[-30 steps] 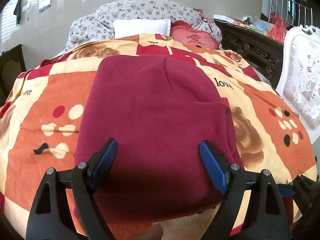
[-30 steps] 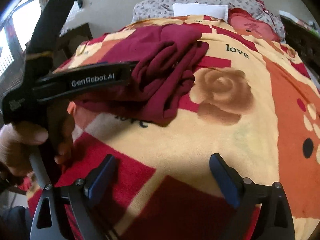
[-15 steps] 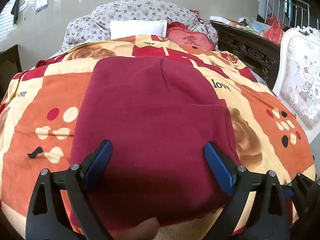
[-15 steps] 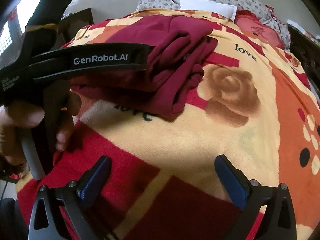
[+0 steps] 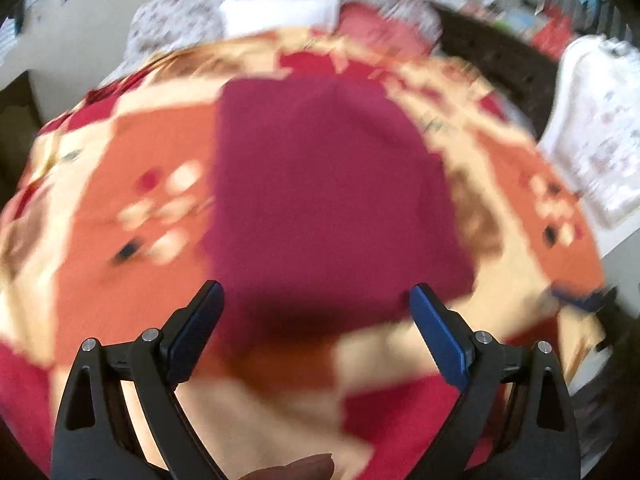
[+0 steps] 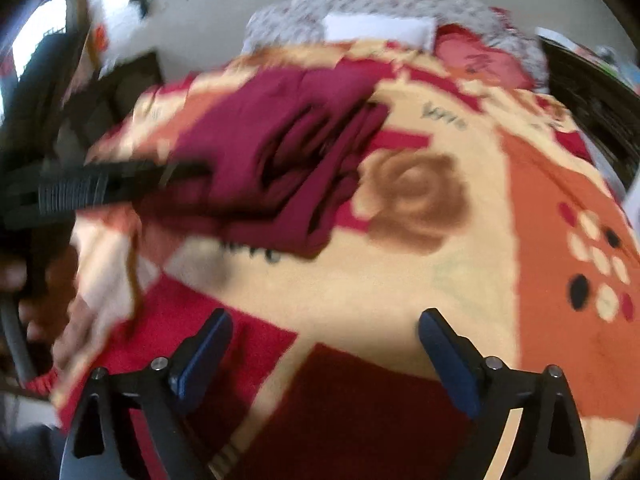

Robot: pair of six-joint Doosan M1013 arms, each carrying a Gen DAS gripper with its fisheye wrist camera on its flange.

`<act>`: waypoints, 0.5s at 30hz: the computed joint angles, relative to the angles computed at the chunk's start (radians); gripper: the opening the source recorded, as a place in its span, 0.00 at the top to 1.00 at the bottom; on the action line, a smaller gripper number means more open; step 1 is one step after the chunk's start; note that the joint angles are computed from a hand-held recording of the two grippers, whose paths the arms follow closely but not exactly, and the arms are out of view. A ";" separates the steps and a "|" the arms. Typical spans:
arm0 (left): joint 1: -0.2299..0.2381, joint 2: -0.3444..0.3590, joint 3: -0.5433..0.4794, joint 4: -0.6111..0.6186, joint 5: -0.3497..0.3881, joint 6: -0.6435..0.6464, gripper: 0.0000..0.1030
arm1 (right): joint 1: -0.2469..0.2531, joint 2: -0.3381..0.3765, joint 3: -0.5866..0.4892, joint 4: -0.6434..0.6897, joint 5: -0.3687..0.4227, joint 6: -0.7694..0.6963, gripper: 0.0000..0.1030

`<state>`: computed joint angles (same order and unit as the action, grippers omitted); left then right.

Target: Fold small clothes

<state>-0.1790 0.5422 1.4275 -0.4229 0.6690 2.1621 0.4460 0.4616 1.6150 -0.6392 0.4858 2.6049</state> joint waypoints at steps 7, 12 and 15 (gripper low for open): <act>0.017 -0.074 0.072 0.092 0.022 -0.083 0.09 | 0.037 -0.073 0.022 -0.029 0.074 0.105 0.10; 0.017 -0.090 0.078 0.046 0.034 -0.074 0.09 | 0.055 -0.086 0.024 -0.027 0.107 0.111 0.10; 0.010 -0.090 0.073 0.061 0.041 -0.088 0.09 | 0.056 -0.086 0.026 -0.035 0.102 0.117 0.10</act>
